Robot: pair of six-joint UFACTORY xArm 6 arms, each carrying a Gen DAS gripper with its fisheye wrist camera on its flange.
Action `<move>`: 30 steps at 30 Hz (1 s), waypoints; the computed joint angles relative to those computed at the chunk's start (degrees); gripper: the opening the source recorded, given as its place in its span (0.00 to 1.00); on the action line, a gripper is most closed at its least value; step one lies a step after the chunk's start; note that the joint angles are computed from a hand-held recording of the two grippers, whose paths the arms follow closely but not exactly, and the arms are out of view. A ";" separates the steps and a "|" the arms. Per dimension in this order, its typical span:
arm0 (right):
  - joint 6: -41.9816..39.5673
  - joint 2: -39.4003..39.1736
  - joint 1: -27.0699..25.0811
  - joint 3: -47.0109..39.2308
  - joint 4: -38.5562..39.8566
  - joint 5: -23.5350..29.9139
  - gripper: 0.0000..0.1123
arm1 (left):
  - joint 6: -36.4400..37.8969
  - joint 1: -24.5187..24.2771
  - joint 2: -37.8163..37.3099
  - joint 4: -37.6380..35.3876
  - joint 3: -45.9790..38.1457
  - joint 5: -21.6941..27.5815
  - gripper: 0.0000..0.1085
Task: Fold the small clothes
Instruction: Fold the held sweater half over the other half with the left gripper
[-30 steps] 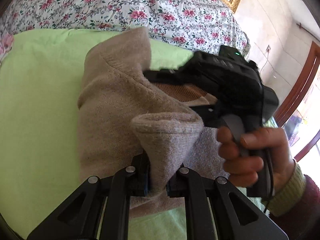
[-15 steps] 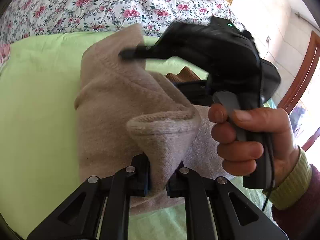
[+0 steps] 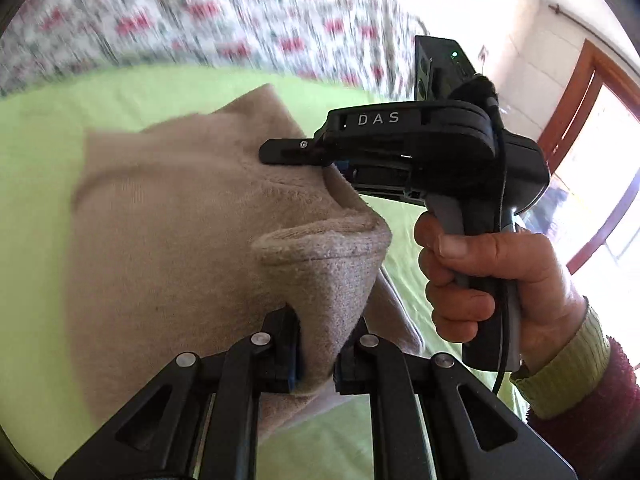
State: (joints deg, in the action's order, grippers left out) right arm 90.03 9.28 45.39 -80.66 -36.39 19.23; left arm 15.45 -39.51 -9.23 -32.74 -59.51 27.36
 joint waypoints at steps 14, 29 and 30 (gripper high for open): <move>12.52 -5.79 -0.01 8.27 -12.42 2.21 0.13 | 0.75 -2.83 0.58 -2.97 0.95 -1.91 0.10; 12.09 -8.06 3.12 9.07 -10.83 12.77 0.33 | 6.46 0.20 -0.32 -6.52 1.40 5.49 0.48; 11.45 -8.32 3.98 8.64 -10.29 14.95 0.43 | 7.49 1.09 -1.63 -7.63 2.29 6.32 0.49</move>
